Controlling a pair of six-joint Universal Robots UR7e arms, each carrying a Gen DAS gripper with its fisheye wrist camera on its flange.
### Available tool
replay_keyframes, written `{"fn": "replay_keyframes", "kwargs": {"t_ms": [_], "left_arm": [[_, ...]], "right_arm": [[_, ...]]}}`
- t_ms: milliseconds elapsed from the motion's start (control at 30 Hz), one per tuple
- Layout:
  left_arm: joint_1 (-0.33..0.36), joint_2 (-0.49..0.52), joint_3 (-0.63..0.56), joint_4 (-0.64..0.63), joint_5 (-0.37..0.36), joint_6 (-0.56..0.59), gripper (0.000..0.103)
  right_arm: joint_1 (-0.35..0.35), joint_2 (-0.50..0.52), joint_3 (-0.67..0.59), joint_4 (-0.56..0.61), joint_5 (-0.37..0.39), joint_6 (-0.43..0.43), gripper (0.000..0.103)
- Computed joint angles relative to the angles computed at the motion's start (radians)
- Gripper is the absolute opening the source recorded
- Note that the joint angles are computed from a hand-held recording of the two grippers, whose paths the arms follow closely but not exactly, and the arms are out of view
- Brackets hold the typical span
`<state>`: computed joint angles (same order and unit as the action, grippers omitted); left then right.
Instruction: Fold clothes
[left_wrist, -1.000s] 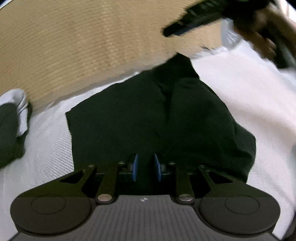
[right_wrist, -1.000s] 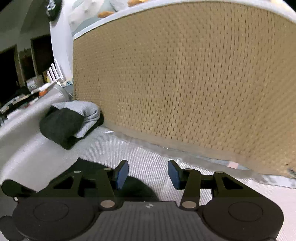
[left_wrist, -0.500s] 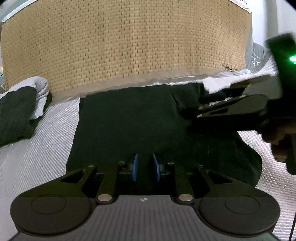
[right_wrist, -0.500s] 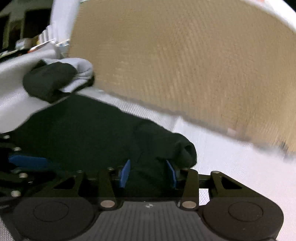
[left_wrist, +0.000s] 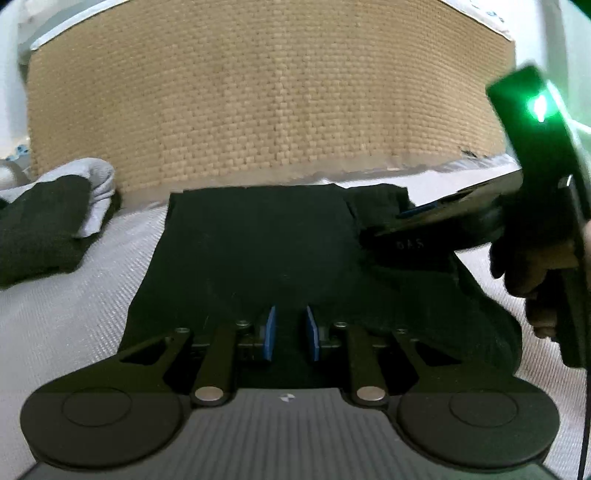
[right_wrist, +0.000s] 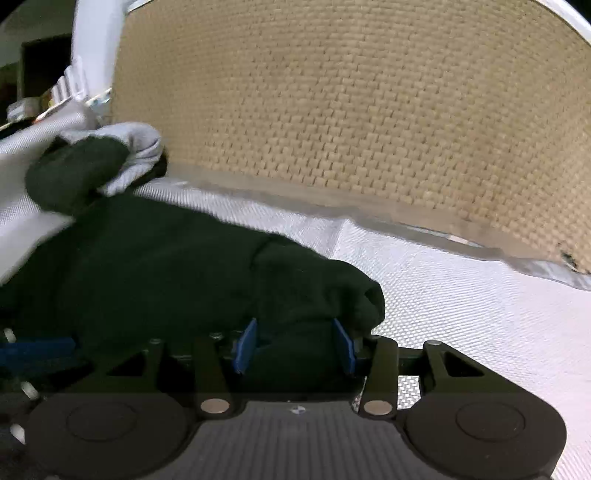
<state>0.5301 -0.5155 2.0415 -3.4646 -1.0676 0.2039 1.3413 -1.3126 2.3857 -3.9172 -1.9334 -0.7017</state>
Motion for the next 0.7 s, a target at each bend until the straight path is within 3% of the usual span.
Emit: {"fn": "replay_keyframes", "kwargs": {"t_ms": [233,367,567,700], "left_arm": [[-0.033,-0.046,0.049,-0.015,0.053,-0.081,0.025],[-0.036,-0.072,0.071,-0.004,0.067,-0.134,0.025],[-0.031,-0.063,0.066,-0.005,0.075,-0.135,0.026],[-0.025,-0.054,0.062,-0.006,0.075,-0.14,0.026]], "right_arm": [[0.035,-0.092,0.105,-0.046,0.077,0.03,0.048],[0.029,-0.082,0.162,-0.112,0.082,0.004,0.048],[-0.005,-0.025,0.173,-0.149,0.074,0.022,0.047],[-0.066,-0.033,0.18,-0.126,0.149,0.075,0.053]]}}
